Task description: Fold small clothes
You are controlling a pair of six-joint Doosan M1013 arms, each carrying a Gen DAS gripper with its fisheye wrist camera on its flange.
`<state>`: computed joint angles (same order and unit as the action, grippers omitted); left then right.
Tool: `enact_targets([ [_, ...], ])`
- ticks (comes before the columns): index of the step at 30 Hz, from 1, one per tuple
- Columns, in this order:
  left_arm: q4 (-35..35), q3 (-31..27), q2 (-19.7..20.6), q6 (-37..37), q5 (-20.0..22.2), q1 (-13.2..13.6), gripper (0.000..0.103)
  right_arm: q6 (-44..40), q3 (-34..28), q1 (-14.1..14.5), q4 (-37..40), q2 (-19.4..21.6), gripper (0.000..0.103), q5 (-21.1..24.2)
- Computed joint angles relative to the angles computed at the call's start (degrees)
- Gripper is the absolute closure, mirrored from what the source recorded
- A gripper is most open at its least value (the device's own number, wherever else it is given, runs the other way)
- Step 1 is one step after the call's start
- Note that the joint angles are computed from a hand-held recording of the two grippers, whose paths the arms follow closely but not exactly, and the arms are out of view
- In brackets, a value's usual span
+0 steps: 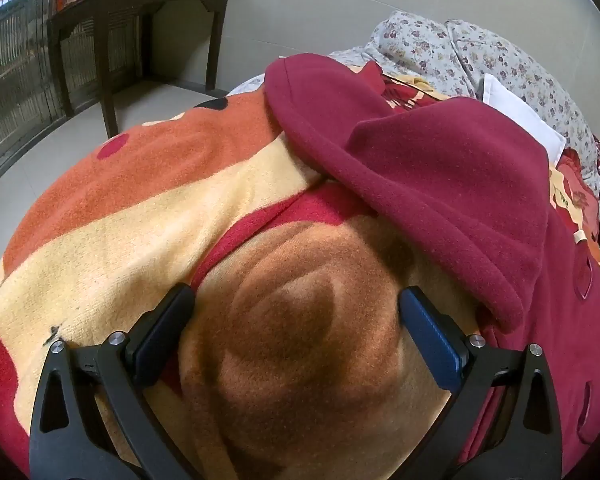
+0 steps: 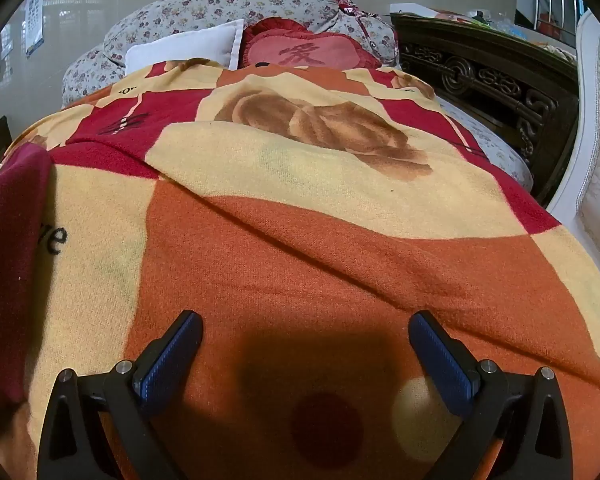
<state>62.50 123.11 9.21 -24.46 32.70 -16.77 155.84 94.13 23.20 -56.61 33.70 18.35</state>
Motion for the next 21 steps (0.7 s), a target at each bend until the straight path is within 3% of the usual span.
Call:
enact_targets([
  [8,-1.3,-0.3,0.1,0.1,-0.1,0.2,0.0,0.4,0.0,0.0,-0.4,0.0,0.0,0.0],
  [14,-13.0,-3.1,0.5,16.0,3.7,-0.4,0.0,0.4,0.0,0.0,-0.4,0.0,0.0,0.0],
  [16,-14.4,-3.3,-0.2,19.0,4.9,-1.3,0.0,0.4,0.0,0.0,-0.4,0.0,0.0,0.0],
  [21,-12.4,-3.4,-2.4,18.5,9.9,-6.3,0.0,0.5,0.1,0.0,-0.5,-0.1,0.0,-0.1],
])
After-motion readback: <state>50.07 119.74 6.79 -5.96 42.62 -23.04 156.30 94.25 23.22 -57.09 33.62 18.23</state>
